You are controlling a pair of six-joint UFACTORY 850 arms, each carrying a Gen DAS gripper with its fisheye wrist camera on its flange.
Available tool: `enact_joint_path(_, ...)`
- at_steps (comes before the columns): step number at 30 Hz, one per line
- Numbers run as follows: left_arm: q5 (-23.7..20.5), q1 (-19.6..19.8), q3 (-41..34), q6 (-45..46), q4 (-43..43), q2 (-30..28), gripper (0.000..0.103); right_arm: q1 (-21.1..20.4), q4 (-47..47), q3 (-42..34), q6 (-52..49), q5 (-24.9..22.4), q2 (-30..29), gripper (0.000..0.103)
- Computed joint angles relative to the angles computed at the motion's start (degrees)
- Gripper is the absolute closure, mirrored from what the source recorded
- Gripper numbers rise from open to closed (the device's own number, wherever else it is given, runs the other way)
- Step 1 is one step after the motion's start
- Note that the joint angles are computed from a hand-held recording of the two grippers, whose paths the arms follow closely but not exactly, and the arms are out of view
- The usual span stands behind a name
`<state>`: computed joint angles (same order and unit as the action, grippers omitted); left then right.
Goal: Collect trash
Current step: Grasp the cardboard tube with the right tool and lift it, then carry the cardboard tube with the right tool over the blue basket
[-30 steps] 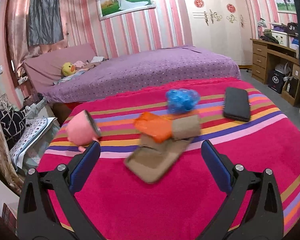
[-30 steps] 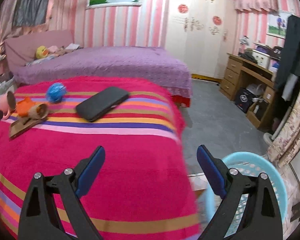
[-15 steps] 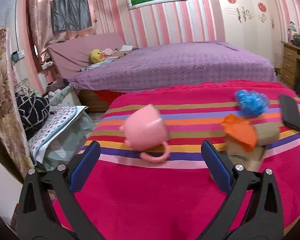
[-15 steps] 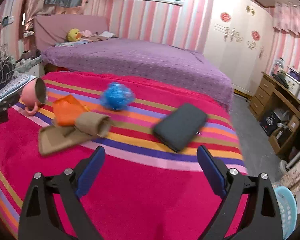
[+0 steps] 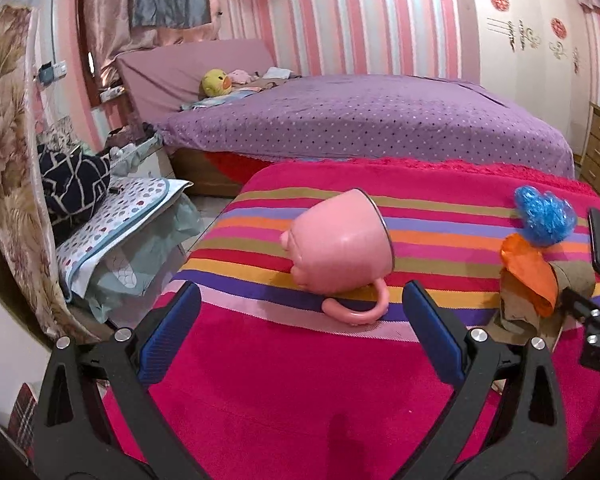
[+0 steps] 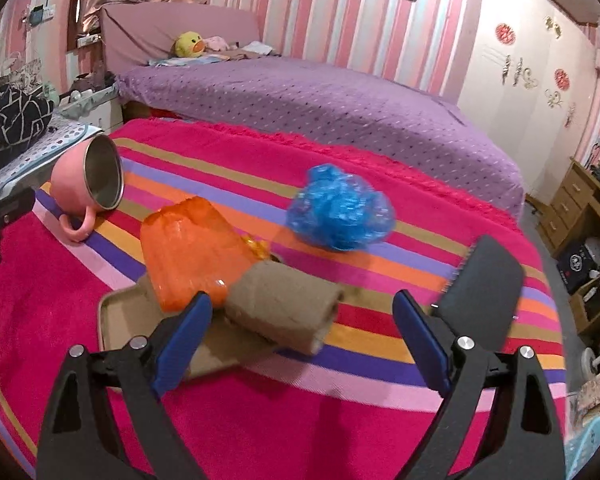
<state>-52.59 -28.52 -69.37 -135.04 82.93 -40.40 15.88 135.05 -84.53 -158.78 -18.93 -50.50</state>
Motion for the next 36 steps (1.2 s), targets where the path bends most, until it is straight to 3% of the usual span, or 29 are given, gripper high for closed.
enact_joint_path(1,0.10,0.06,-0.04,-0.50,0.07,0.02,0.006,0.14,-1.57,-0.38,1.39,0.13,-0.26,0.020)
enact_joint_path(3,0.33,0.15,-0.06,-1.17,0.48,0.06,0.006,0.59,-6.09,-1.89,5.09,1.19,-1.32,0.039)
enact_joint_path(9,0.82,-0.31,-2.08,-0.05,0.79,-1.02,0.006,-1.24,-15.29,-2.56,13.53,-1.45,-1.88,0.044)
enact_joint_path(13,1.60,-0.82,-4.17,1.20,0.84,-2.19,0.006,-3.57,-16.77,-1.11,15.08,-3.64,-0.53,0.044)
enact_joint_path(23,7.44,-2.50,-14.30,6.46,1.78,-8.06,0.006,-10.69,-8.62,5.55,5.21,-5.95,4.29,0.044)
enact_joint_path(32,6.40,-4.52,-26.50,18.89,-2.59,-16.14,0.006,-15.82,-13.27,4.84,12.56,-7.13,2.98,0.044)
enact_joint_path(36,8.00,-4.20,-28.49,23.28,-5.12,-17.50,0.017,-16.98,-15.59,3.55,16.02,-7.61,1.78,0.044)
